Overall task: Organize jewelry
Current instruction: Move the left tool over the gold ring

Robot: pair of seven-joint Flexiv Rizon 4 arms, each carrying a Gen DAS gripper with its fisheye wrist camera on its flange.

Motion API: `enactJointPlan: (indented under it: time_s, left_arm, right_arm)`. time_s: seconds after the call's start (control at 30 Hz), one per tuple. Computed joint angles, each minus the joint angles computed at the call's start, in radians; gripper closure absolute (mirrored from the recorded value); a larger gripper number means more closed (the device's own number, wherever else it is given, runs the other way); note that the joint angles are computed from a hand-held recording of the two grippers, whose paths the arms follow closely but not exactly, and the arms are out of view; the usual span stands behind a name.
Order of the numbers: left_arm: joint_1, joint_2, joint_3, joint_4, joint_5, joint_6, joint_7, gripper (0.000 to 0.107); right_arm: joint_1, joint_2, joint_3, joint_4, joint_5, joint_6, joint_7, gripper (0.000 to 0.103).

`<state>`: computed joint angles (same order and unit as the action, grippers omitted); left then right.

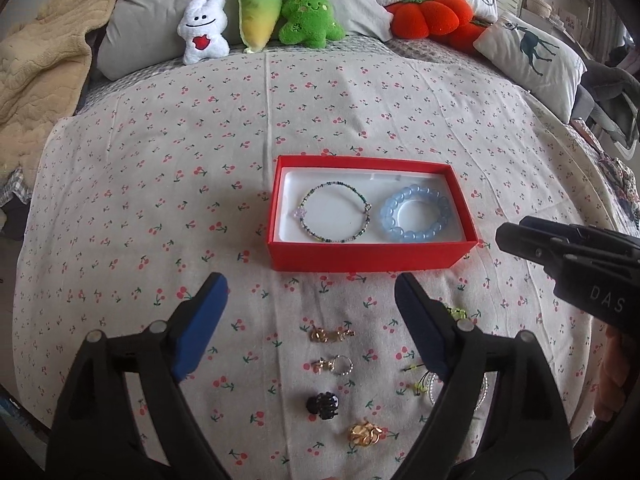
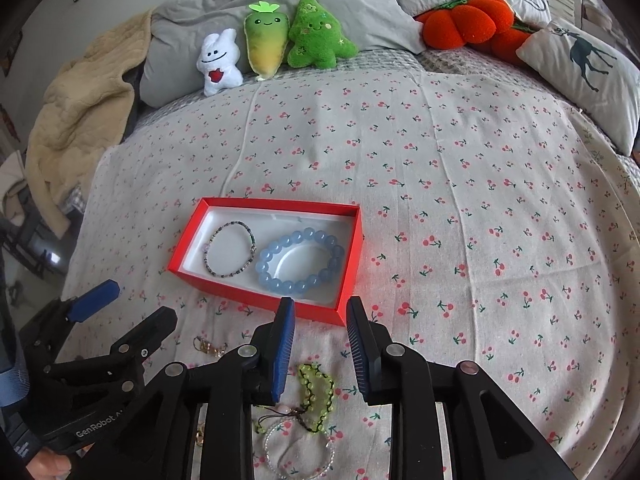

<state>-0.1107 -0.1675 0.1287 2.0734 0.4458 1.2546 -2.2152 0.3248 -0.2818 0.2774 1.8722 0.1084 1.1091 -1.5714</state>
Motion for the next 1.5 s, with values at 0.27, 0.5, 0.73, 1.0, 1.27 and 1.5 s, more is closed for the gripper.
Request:
enactJointPlan:
  time_s: [0.27,0.5,0.73,1.0,1.27,1.5]
  left_arm:
    - [0.011,0.044,-0.011,0.059,0.012,-0.031,0.014,0.017]
    - [0.026,0.063,-0.023,0.103,0.024,-0.040,0.031,0.017]
    - [0.040,0.061,-0.030,0.147,-0.006,-0.045,0.068,0.017]
    - [0.070,0.064,-0.031,0.217,-0.117,-0.017,0.169,0.017]
    - [0.088,0.059,-0.046,0.301,-0.282,0.062,0.346,0.017]
    - [0.084,0.074,-0.061,0.350,-0.381,0.105,0.450,0.017]
  right_arm:
    - [-0.016,0.039,0.020,0.045,0.053,0.002,-0.067,0.032]
    - [-0.011,0.056,0.009,0.092,0.057,0.002,-0.101,0.026]
    - [-0.007,0.056,-0.005,0.142,0.021,0.006,-0.103,0.025]
    - [-0.005,0.048,-0.012,0.188,-0.036,-0.021,-0.090,0.025]
    - [-0.003,0.034,-0.020,0.184,-0.045,-0.068,-0.063,0.025]
    - [0.003,0.031,-0.016,0.188,-0.060,-0.091,-0.062,0.025]
